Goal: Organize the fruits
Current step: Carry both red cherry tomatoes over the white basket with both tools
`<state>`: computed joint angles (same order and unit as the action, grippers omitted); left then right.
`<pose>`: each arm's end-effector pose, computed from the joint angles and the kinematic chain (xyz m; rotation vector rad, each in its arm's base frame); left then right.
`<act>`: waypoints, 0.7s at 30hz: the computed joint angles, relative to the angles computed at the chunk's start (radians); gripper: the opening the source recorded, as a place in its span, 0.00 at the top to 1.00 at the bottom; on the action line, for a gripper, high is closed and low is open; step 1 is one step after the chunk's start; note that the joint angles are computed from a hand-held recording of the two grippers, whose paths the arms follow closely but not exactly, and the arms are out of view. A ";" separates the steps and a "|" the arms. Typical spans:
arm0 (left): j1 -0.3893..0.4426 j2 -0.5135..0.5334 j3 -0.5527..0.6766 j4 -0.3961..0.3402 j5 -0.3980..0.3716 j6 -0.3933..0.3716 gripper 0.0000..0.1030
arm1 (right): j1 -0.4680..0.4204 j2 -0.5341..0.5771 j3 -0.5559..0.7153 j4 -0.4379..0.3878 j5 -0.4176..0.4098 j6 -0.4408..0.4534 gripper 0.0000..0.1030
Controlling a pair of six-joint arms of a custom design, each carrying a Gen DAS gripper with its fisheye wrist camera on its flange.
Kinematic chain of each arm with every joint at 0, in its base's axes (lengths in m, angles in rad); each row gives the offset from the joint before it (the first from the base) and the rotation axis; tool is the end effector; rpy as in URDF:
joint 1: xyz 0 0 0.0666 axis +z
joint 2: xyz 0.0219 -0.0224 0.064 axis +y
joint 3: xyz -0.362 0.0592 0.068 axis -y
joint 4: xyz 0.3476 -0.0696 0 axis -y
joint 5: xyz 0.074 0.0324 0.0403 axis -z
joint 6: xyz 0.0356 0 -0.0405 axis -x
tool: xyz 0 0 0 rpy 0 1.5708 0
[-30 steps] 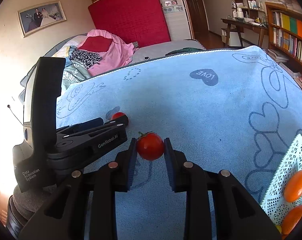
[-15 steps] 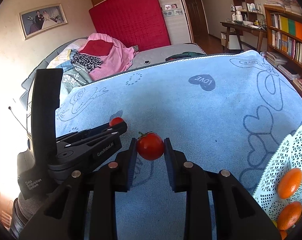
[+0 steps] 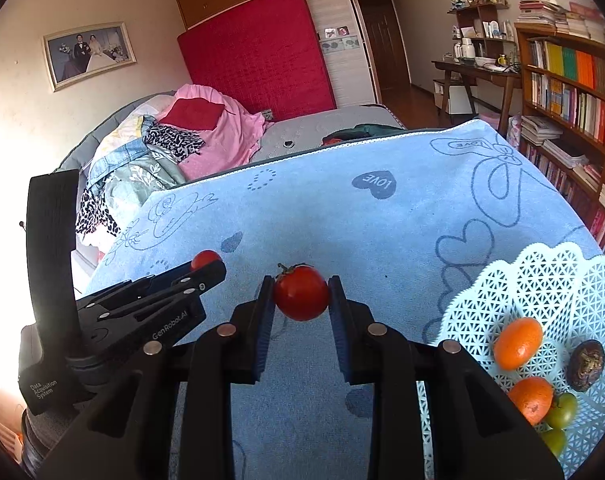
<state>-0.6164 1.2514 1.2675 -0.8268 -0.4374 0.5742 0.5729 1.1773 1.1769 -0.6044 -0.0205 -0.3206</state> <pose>0.3295 -0.2155 0.4241 -0.1543 2.2835 -0.0911 0.3221 0.2082 0.4284 -0.2918 2.2057 0.5247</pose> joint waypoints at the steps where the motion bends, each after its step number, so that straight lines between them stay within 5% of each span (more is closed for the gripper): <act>1: -0.012 -0.003 0.003 -0.004 -0.007 0.001 0.72 | -0.008 -0.016 -0.009 -0.004 0.004 0.003 0.73; 21: -0.203 0.089 0.133 -0.042 -0.073 -0.005 0.72 | -0.352 -0.210 -0.166 -0.093 -0.064 0.060 0.73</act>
